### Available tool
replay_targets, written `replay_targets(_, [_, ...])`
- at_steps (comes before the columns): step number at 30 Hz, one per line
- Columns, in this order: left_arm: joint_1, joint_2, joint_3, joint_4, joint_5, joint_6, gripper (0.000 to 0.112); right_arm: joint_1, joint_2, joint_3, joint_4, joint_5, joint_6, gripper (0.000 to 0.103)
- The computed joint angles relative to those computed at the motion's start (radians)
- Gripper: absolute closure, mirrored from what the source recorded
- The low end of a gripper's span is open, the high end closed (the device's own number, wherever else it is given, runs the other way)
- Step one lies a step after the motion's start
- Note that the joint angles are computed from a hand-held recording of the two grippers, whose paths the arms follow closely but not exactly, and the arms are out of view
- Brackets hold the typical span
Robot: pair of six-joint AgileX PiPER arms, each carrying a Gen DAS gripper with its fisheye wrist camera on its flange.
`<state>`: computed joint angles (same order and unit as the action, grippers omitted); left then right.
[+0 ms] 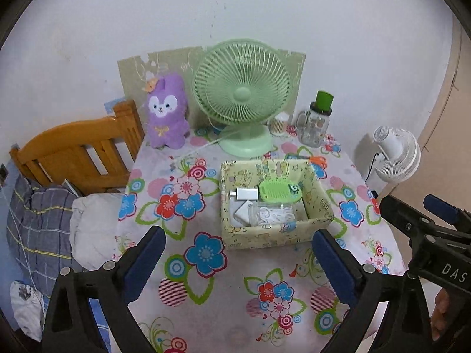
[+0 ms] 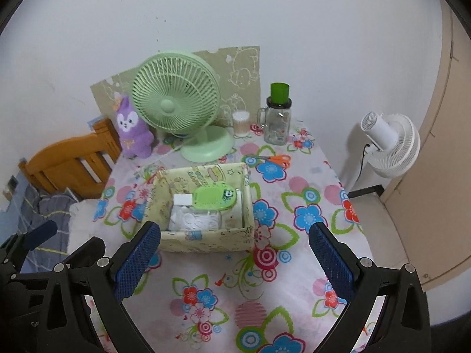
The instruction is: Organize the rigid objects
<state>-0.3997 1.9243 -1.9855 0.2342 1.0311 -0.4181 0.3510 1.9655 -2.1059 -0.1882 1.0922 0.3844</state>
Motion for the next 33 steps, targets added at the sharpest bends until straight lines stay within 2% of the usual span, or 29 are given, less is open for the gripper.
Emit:
replay_targets(5, [-0.023,-0.023,-0.046,0.039,0.057,-0.018,0.010,0.002,-0.060,0.031,-0.022,-0.020,-0.024,0.001])
replay_targets(12, [-0.087,-0.056,-0.092,0.091,0.111,-0.038,0.009,-0.030,-0.122,0.048,0.017,-0.001,-0.058,0.001])
replay_targets(17, [-0.126,-0.077,-0.091,0.117,0.129,-0.068,0.009,-0.043,-0.178,0.101,-0.007,0.007,-0.040,0.001])
replay_targets(20, [-0.131,-0.068,-0.121,0.100,0.169,-0.053,0.009,-0.032,-0.205,0.131,-0.050,0.009,-0.042,0.001])
replay_targets(25, [-0.150,-0.090,-0.108,0.125,0.174,-0.083,0.009,-0.024,-0.243,0.165,-0.074,0.002,-0.038,0.001])
replay_targets(33, [-0.149,-0.099,-0.112,0.126,0.171,-0.101,0.009,-0.038,-0.244,0.134,-0.043,0.015,-0.058,0.001])
